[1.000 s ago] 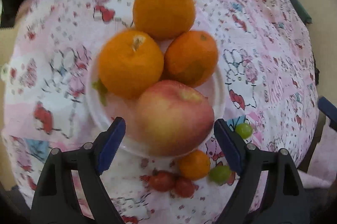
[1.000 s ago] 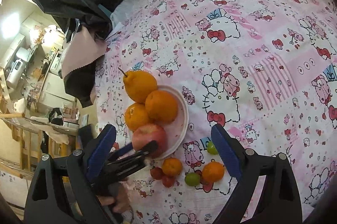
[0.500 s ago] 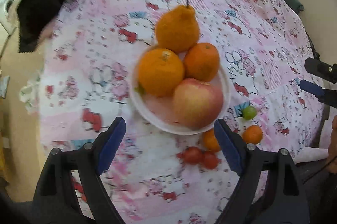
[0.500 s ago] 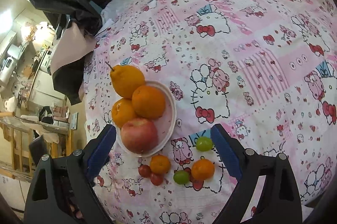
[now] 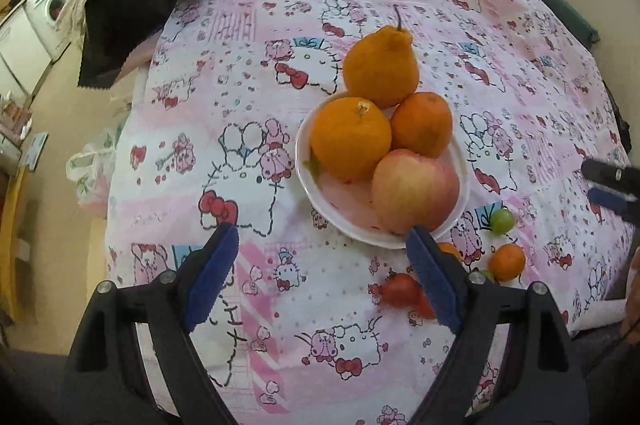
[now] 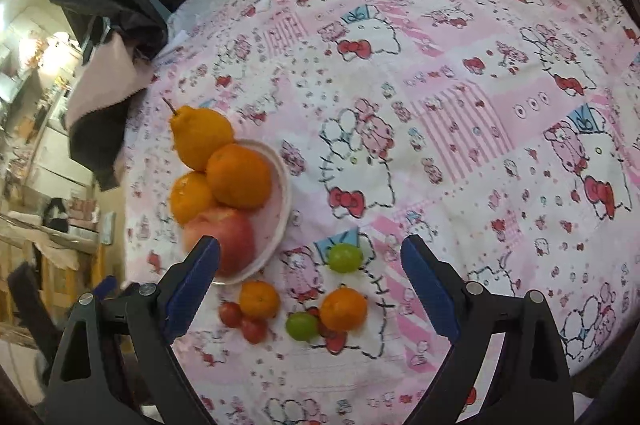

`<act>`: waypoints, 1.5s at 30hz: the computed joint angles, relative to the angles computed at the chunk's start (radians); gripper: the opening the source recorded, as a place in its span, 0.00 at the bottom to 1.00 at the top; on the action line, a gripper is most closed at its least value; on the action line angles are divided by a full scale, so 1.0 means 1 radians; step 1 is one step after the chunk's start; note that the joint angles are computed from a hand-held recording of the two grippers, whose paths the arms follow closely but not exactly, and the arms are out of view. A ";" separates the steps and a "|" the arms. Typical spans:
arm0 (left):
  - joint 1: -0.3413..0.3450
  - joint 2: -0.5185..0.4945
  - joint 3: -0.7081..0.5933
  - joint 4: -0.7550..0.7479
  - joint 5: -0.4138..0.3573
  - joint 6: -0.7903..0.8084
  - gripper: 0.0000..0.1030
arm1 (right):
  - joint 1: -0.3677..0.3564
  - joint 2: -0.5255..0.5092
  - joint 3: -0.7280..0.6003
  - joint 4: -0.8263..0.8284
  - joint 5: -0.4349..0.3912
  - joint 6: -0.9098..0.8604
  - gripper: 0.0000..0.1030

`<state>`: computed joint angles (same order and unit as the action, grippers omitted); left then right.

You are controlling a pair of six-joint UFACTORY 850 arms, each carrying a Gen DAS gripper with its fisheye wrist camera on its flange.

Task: Organize fruits
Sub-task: 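Grasp the red cherry tomato beside the plate with the left tool, then carry the tomato onto the plate with the left tool while the right tool grasps a small mandarin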

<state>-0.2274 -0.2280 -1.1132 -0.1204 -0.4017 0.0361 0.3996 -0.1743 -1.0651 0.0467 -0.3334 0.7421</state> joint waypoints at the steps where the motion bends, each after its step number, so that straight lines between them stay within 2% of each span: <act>1: -0.001 -0.005 -0.003 0.011 -0.009 -0.019 0.81 | 0.010 0.002 0.009 -0.052 0.004 0.057 0.91; 5: -0.013 -0.008 -0.004 0.118 -0.015 -0.115 0.81 | 0.045 0.009 0.036 -0.221 -0.002 0.228 0.91; 8: -0.013 -0.020 -0.015 0.137 -0.036 -0.132 0.81 | 0.049 0.010 0.058 -0.159 0.008 0.211 0.91; 12: 0.013 -0.062 -0.053 -0.040 -0.110 0.012 0.81 | 0.052 -0.002 0.067 -0.096 -0.001 0.188 0.91; 19: 0.029 -0.138 -0.092 -0.162 -0.234 0.076 0.80 | 0.039 -0.028 0.061 -0.027 -0.028 0.160 0.91; 20: 0.028 -0.149 -0.096 -0.184 -0.250 0.092 0.77 | 0.032 -0.030 0.063 0.014 -0.023 0.130 0.91; 24: 0.019 -0.188 -0.112 -0.290 -0.312 0.170 0.47 | 0.019 -0.038 0.064 0.082 -0.019 0.075 0.91; 28: 0.032 -0.206 -0.104 -0.476 -0.366 0.245 0.45 | 0.010 -0.040 0.068 0.153 -0.012 0.012 0.91; 35: 0.012 -0.232 -0.106 -0.430 -0.352 0.161 0.45 | 0.008 -0.035 0.070 0.196 0.000 -0.025 0.91; 38: 0.009 -0.233 -0.109 -0.441 -0.354 0.183 0.26 | 0.007 -0.037 0.068 0.212 0.000 -0.043 0.91; 45: -0.003 -0.213 -0.110 -0.399 -0.336 0.166 0.25 | 0.003 -0.039 0.066 0.222 -0.003 -0.051 0.91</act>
<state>-0.2305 -0.4412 -1.2229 -0.5199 -0.7378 0.2024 0.4030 -0.2134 -0.9995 0.2688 -0.3362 0.6912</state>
